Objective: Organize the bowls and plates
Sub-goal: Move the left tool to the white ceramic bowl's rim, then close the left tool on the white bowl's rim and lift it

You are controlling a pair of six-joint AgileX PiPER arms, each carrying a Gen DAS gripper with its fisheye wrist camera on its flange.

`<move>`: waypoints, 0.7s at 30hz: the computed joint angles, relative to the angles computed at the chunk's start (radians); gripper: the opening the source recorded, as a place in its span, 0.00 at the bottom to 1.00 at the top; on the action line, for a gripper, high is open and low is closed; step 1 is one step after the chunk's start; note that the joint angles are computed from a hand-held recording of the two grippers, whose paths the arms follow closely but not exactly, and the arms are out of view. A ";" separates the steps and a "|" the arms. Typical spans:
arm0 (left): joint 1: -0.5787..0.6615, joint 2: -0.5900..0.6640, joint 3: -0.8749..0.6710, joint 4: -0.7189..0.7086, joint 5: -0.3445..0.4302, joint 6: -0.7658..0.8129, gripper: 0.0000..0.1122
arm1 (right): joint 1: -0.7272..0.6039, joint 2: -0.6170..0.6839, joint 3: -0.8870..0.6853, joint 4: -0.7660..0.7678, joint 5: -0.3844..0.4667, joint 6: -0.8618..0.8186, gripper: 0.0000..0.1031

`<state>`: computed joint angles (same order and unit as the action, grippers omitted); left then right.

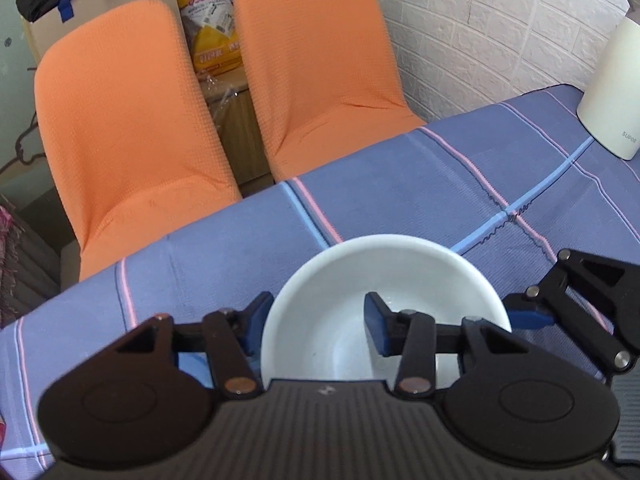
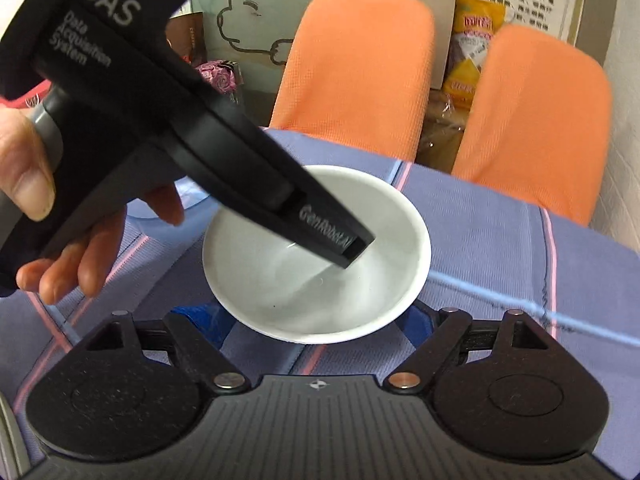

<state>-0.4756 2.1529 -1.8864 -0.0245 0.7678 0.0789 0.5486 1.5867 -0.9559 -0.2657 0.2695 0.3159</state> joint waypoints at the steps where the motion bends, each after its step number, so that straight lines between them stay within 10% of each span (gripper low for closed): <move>1: 0.000 -0.006 0.006 0.001 -0.002 -0.003 0.40 | 0.003 -0.007 0.008 -0.017 -0.010 0.015 0.69; 13: -0.158 -0.323 0.349 0.183 -0.086 -0.220 0.40 | 0.127 -0.223 0.108 -0.340 0.100 0.369 0.69; 21: -0.426 -0.580 0.613 0.331 -0.062 -0.530 0.42 | 0.662 -0.529 0.236 -0.600 0.630 0.839 0.71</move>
